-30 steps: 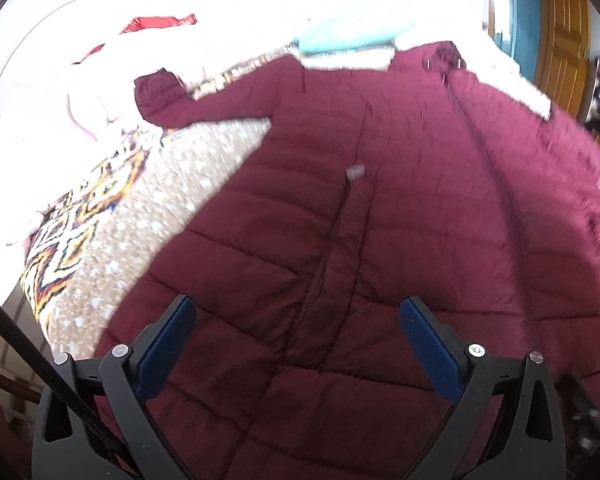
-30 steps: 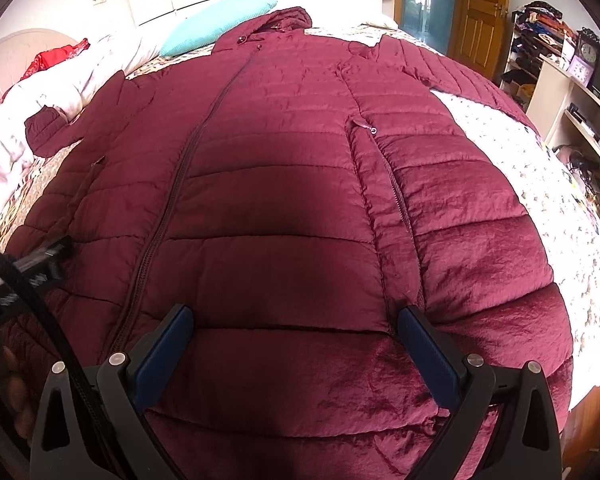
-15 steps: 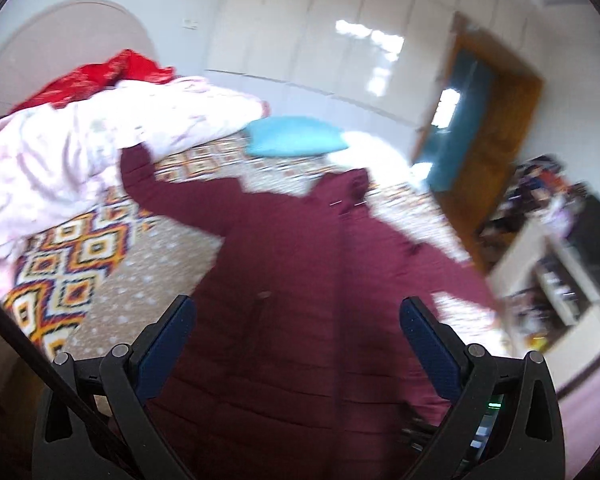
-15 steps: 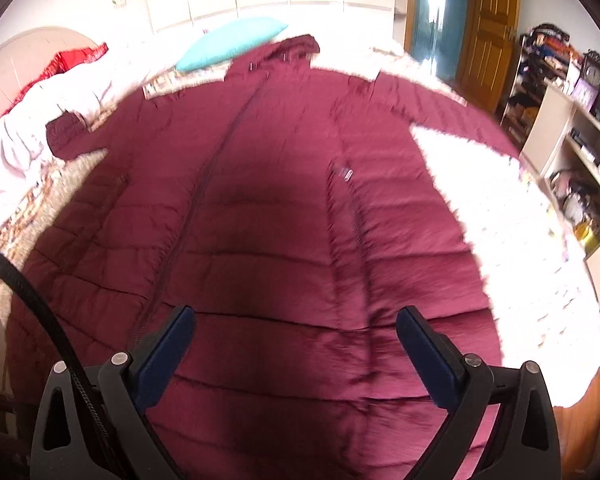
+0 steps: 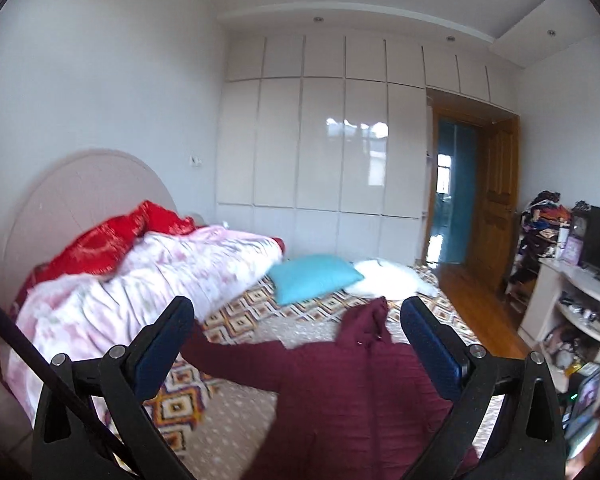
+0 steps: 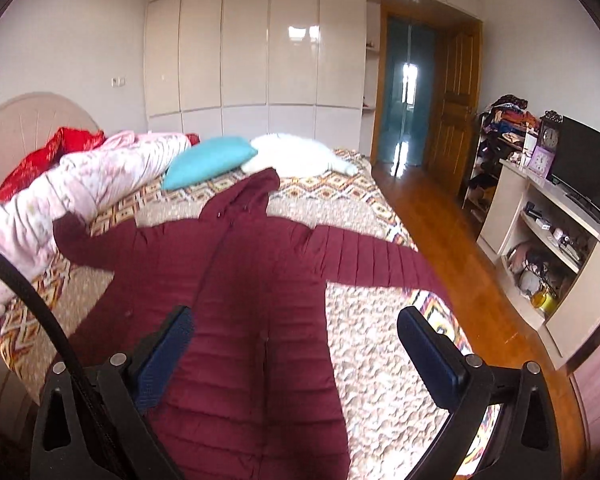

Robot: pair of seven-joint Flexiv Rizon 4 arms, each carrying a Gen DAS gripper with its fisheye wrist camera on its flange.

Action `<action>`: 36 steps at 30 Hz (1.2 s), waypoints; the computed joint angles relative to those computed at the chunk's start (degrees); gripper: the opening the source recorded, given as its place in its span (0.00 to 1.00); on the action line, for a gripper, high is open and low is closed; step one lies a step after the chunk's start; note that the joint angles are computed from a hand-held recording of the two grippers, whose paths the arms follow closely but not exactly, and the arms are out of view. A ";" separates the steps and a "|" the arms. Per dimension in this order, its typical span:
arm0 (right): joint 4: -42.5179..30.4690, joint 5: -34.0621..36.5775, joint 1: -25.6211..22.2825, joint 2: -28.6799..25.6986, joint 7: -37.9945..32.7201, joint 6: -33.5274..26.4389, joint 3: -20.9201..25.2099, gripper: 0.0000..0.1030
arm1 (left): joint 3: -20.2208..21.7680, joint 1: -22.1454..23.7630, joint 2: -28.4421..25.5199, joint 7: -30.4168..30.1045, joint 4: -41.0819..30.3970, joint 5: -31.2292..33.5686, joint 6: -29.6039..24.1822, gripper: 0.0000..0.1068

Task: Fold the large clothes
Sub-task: 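Move the right tool toward the cuff of the outstretched jacket sleeve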

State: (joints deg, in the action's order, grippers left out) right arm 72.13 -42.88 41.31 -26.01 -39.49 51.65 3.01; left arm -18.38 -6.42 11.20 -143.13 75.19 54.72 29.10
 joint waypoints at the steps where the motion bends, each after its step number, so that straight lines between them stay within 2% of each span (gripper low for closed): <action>1: -0.69 0.12 -0.23 -0.53 0.15 0.21 -0.26 1.00 | -0.15 0.33 -0.39 0.06 0.49 1.10 -0.40 0.96; 7: -4.35 1.73 -1.49 -4.56 1.07 -1.92 -2.22 1.00 | 7.06 0.42 -2.99 0.25 7.08 -6.68 6.57 0.96; 10: -4.58 3.50 -2.95 -5.82 2.70 -1.74 -2.81 1.00 | 9.51 0.78 -5.33 -2.79 10.10 -9.14 11.17 0.96; 13: -5.91 7.18 -4.92 -7.11 2.23 -3.97 -2.39 1.00 | 10.49 0.62 -7.82 -5.01 10.17 -7.60 11.59 0.96; 18: -10.38 10.84 -6.50 -9.90 0.88 -8.60 -2.51 0.99 | 13.08 -0.75 -11.74 -4.46 9.17 -4.23 11.20 0.96; 25: -18.00 17.12 -6.45 -16.76 -4.19 -10.86 -0.60 0.99 | 19.43 0.95 -18.34 1.11 10.51 -15.44 11.09 0.96; 32: -26.66 19.15 -5.71 -24.30 -6.55 -15.86 -2.54 0.99 | 22.88 2.03 -22.17 2.67 12.98 -20.50 12.22 0.96; 36: -28.79 21.05 -6.91 -26.69 -5.17 -15.50 -3.56 0.98 | 23.79 1.93 -24.26 3.02 14.21 -22.66 15.00 0.96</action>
